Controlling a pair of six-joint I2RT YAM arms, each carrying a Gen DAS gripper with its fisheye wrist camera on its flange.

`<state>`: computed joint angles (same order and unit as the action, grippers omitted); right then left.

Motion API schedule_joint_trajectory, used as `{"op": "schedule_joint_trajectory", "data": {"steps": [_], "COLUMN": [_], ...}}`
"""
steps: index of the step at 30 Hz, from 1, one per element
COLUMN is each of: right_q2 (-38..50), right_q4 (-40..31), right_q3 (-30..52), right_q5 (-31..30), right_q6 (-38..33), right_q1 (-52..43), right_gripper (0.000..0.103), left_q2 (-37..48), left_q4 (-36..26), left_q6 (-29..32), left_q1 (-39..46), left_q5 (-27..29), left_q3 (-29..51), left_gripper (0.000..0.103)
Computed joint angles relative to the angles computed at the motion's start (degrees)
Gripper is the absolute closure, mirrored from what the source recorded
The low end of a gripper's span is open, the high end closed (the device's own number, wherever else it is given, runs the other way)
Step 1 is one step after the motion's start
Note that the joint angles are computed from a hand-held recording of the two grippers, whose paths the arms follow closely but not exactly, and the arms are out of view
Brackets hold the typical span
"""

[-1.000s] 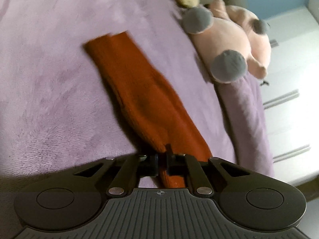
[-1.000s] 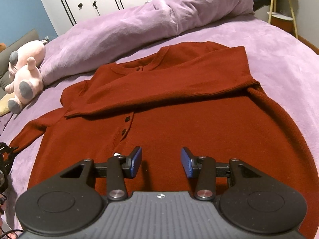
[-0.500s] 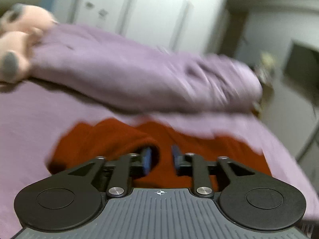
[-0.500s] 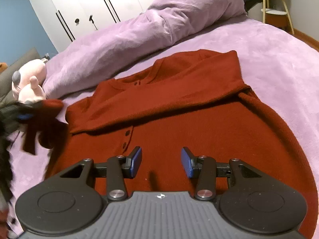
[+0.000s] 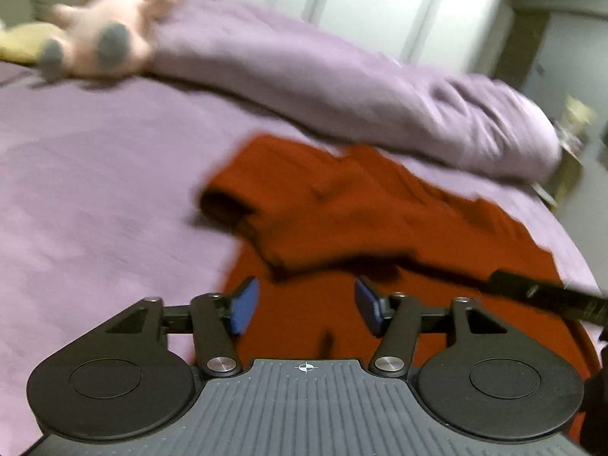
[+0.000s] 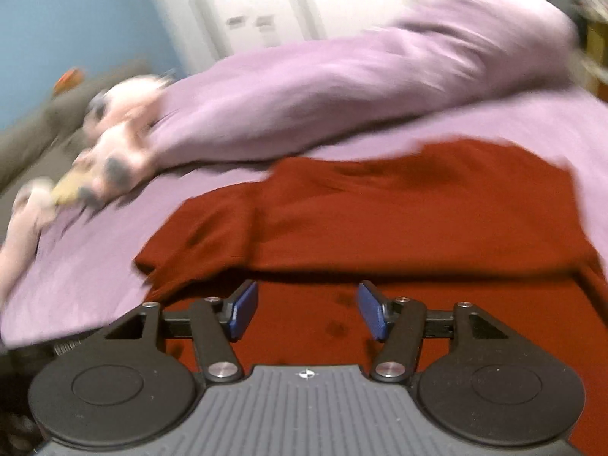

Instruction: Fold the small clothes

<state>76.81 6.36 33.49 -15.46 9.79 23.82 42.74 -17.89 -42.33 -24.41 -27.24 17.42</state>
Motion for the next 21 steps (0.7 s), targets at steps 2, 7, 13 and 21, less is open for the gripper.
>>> {"op": "schedule_joint_trajectory", "data": {"steps": [2,7,13,21], "right_q2": [3.27,14.95,25.19,23.35], "right_q4": [3.65,13.22,23.10,15.54], "right_q3": [1.19,3.94,7.15,12.57], "right_q5": [6.52,28.06,37.62,25.89], "right_q6": [-4.68,-19.02,-33.66,-20.00], "right_q1": [6.74,20.02,26.86,23.21], "right_gripper": [0.041,0.042,0.061,0.097], "left_q2": [-0.83,-5.42,-7.29,-7.77], "left_q4": [-2.46,-6.83,-8.28,-8.81], "left_q6": [-0.16,0.10,-0.58,0.07], "left_q1": [2.74,13.76,15.95,14.52], "left_q5": [-0.34,7.38,9.38,8.11], "left_q3": [0.22,-1.46,-3.27,-2.34], "left_gripper": [0.038,0.038,0.038,0.038]}}
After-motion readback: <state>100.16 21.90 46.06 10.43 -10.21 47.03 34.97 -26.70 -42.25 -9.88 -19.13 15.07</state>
